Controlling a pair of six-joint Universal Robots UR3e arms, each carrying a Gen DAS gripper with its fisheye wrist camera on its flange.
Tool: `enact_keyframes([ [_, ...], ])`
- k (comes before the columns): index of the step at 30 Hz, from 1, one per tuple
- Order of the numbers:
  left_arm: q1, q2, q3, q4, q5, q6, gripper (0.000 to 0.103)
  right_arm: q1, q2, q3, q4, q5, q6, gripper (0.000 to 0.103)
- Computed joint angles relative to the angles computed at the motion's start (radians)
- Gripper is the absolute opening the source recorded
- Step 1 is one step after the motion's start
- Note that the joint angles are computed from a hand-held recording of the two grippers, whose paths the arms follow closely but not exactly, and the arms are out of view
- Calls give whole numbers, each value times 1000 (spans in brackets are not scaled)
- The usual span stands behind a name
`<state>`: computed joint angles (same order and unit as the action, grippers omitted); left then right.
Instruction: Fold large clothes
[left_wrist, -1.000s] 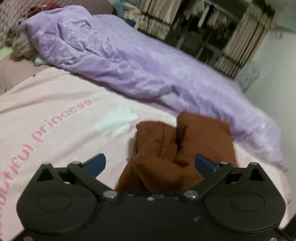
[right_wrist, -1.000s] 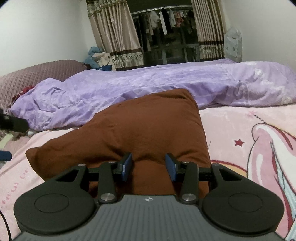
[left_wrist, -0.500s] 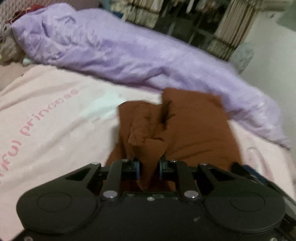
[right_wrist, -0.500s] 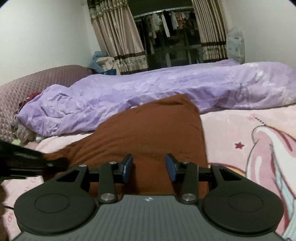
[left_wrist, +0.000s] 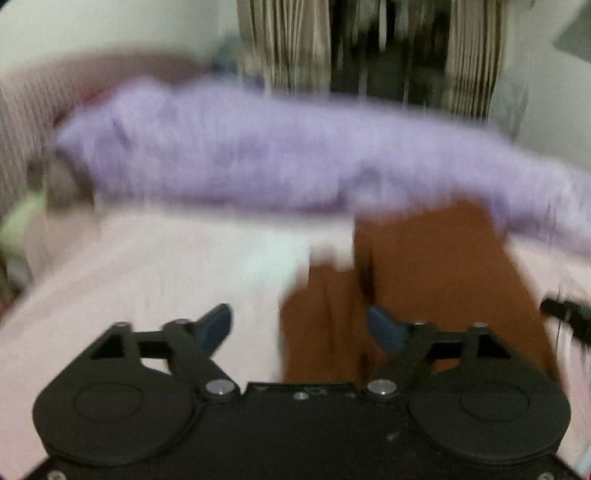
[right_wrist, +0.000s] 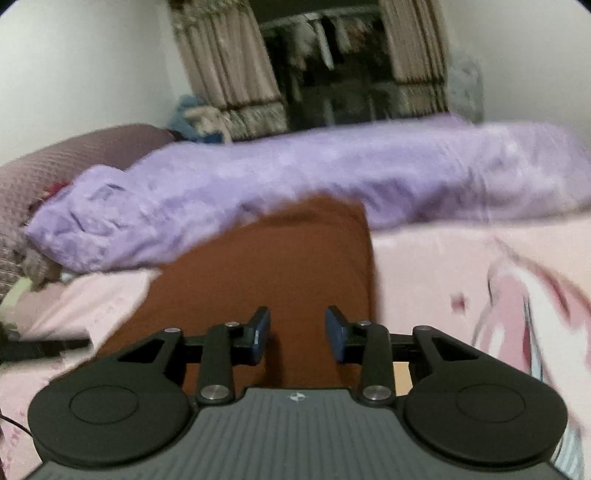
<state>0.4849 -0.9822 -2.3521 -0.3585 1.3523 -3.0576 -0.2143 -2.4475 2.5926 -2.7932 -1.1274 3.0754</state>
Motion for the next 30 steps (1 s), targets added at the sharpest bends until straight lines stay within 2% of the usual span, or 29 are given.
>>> enact_keyframes([
  [1,-16,-60,30,91,-6,-33,103,40,73,-42,-52,-44,3,42],
  [3,-63,-230,99,271,-7,-90,103,173,282,-140,-202,-211,40,42],
  [5,-147,-439,199,421,59,-123,103,254,484,-238,-315,-309,73,42],
  [7,-220,-648,329,459,123,-94,103,285,632,-317,-352,-347,93,42],
  [9,-301,-858,425,515,247,-49,103,301,806,-370,-415,-364,108,41],
  [10,-340,-962,488,475,323,-8,103,284,879,-377,-427,-329,107,41],
  [11,-358,-1050,518,481,359,11,103,254,971,-370,-475,-270,113,40],
  [12,-342,-1096,529,454,315,-5,103,224,1030,-366,-487,-229,120,39],
  [13,-309,-1100,499,505,270,-24,103,196,1047,-335,-543,-190,148,39],
  [14,-292,-1062,496,475,242,-31,103,180,1023,-331,-526,-164,156,39],
  [15,-264,-1017,499,437,195,-19,103,168,962,-354,-426,-147,143,39],
  [16,-258,-984,507,412,186,-6,102,165,920,-374,-370,-143,127,38],
  [18,-243,-922,506,436,171,22,102,175,891,-401,-377,-175,111,39],
  [20,-244,-917,538,472,168,8,103,210,930,-451,-424,-261,101,39],
  [22,-257,-970,617,460,165,3,103,244,1028,-546,-439,-329,92,39],
  [23,-283,-1021,676,428,202,4,103,251,1082,-603,-419,-340,97,39],
  [24,-302,-1074,734,381,238,14,103,248,1130,-663,-364,-333,106,38],
  [26,-363,-1239,916,218,360,38,103,219,1208,-766,-216,-256,124,38],
  [28,-374,-1323,968,196,368,45,103,190,1223,-771,-194,-197,149,38],
  [30,-318,-1279,913,219,264,33,103,175,1194,-723,-232,-174,157,38],
])
